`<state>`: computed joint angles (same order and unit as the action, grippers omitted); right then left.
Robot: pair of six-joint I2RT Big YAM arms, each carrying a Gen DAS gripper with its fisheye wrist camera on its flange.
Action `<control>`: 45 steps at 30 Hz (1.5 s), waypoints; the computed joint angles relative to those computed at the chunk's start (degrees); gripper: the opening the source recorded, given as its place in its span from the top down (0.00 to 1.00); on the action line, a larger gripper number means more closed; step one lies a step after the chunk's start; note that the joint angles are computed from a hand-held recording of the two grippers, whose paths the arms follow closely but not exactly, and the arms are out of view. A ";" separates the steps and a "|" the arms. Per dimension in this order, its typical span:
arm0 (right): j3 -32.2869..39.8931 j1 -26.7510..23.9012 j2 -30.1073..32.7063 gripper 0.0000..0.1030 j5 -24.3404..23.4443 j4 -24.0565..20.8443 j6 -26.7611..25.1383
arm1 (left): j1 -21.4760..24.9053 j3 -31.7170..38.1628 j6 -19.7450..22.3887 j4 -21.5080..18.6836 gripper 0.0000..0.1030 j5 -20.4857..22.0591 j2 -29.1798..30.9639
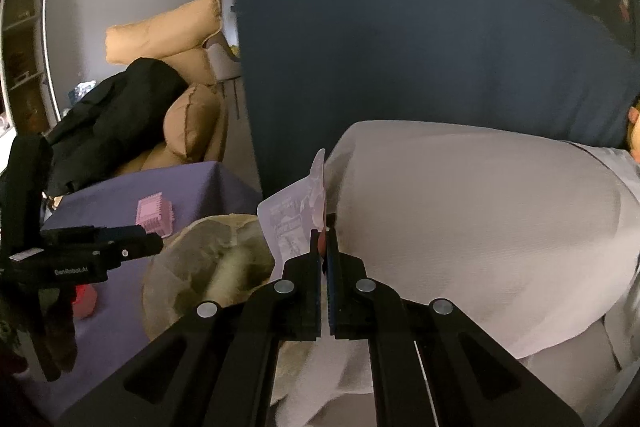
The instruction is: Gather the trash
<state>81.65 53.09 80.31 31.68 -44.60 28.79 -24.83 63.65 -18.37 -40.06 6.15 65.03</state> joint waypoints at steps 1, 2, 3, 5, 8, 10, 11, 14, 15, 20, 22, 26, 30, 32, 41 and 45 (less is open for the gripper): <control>0.51 0.21 0.78 0.96 -0.44 0.03 -0.16 | 0.10 -0.07 0.09 -0.31 0.48 -0.35 -0.31; 0.99 0.43 1.54 0.96 -0.82 0.05 -0.35 | 0.36 -0.42 0.30 -0.89 0.48 -0.85 -1.15; 1.46 0.65 2.25 0.96 -1.12 0.09 -0.54 | 0.58 -0.72 0.43 -1.08 0.48 -1.05 -1.75; 2.19 0.93 3.28 0.96 -1.70 0.21 -0.83 | 1.14 -1.80 0.63 -1.53 0.48 -1.78 -3.70; 3.50 1.32 5.08 0.96 -2.94 0.20 -1.14 | 2.68 -4.04 1.05 -2.47 0.48 -2.43 -7.53; 4.79 1.54 6.65 0.96 -3.77 -0.35 -1.37 | 4.37 -5.55 1.46 -3.42 0.48 -1.79 -10.26; 5.41 1.66 7.43 0.96 -4.13 -0.67 -1.43 | 5.18 -6.17 1.61 -3.88 0.48 -1.53 -11.41; 6.82 1.94 9.45 0.96 -4.92 -1.76 -1.05 | 8.03 -8.55 2.07 -5.02 0.48 -1.22 -15.42; 7.34 1.99 10.21 0.96 -5.11 -2.33 -0.80 | 8.51 -9.08 1.89 -5.24 0.48 -1.39 -16.23; 8.04 1.85 12.50 0.96 -6.87 -2.53 1.16 | 12.44 -13.11 1.52 -6.76 0.48 -0.52 -21.62; 7.54 1.73 12.68 0.95 -7.69 -1.72 1.82 | 13.55 -14.72 1.69 -7.54 0.48 -1.09 -24.07; 8.28 1.78 13.83 0.87 -6.83 -3.47 4.28 | 15.28 -16.58 1.02 -9.15 0.48 -0.93 -27.61; 5.88 1.87 12.11 0.55 -8.09 -1.19 6.79 | 15.26 -18.00 -0.34 -10.05 0.48 -2.06 -30.71; 5.10 2.69 11.25 0.55 -8.08 -1.37 8.53 | 14.58 -18.61 -1.23 -10.62 0.48 -3.05 -32.18; 1.45 13.75 5.31 0.55 -1.91 -1.57 15.29 | -4.38 -20.34 -7.08 -16.89 0.29 -20.69 -42.34; 0.23 20.20 3.50 0.55 1.92 -3.27 21.56 | -17.43 -19.12 -13.28 -22.41 0.16 -31.59 -42.75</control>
